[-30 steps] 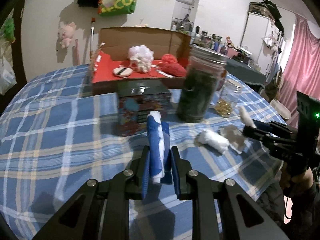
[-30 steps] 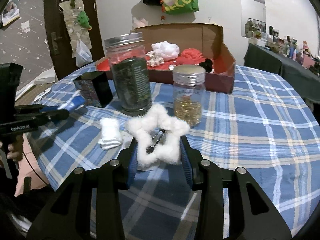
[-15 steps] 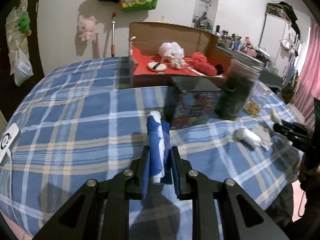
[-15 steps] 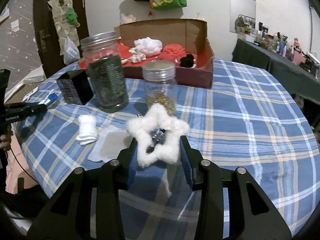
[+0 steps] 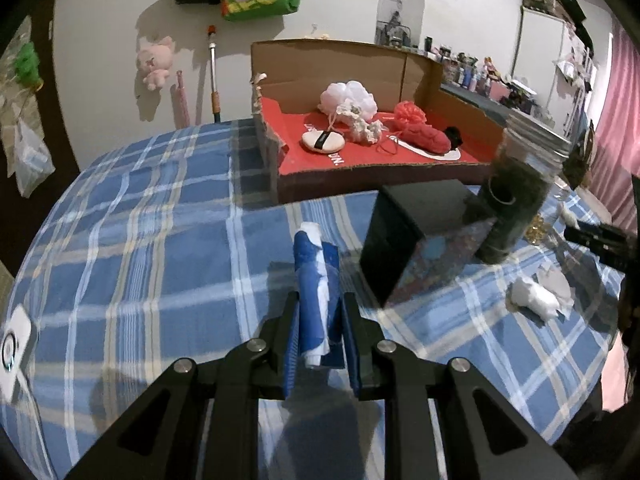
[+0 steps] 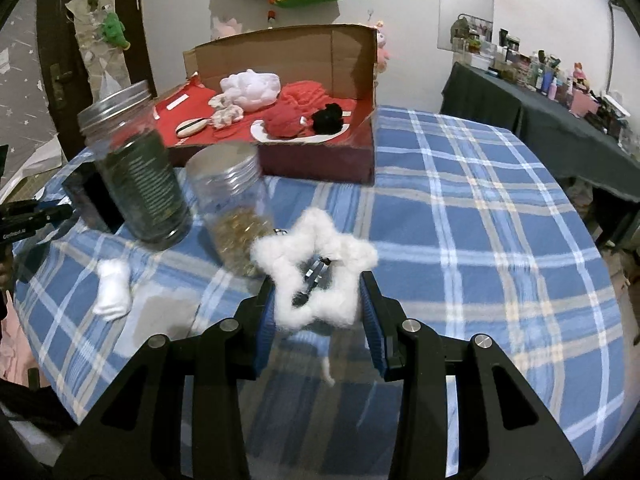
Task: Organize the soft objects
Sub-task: 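Carry the blue cloth and white star over into the red box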
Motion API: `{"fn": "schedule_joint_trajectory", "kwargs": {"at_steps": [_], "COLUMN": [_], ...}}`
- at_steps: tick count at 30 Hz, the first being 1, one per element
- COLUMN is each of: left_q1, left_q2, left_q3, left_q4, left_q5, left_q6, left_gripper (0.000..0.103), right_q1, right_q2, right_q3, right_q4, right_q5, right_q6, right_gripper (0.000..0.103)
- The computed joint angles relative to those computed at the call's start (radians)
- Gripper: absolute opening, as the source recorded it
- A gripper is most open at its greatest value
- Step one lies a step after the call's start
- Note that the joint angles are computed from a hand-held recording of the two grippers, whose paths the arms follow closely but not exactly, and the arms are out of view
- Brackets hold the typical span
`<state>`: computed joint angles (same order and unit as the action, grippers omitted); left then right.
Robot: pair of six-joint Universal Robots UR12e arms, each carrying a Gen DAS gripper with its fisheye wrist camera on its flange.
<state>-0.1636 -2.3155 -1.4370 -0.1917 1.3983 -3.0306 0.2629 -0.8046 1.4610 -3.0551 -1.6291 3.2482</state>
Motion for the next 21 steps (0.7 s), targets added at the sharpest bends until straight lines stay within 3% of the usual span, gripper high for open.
{"fn": "schedule_joint_trajectory", "kwargs": {"at_steps": [13,21], "left_q1": [0.015,0.016], "left_q2": [-0.047,-0.062], "left_q3": [0.108,0.146], "left_q4": [-0.066,-0.085], "left_q5": [-0.078,-0.104], "left_q6": [0.155,0.202], "left_gripper": [0.021,0.021], "right_q1": [-0.015,-0.020], "right_q2": [0.041,0.053], "right_q3": [-0.120,-0.155], "right_q4": [0.117,0.132], "right_q5": [-0.031,0.007], "right_q6": [-0.148,-0.201], "right_gripper": [0.037,0.037]}}
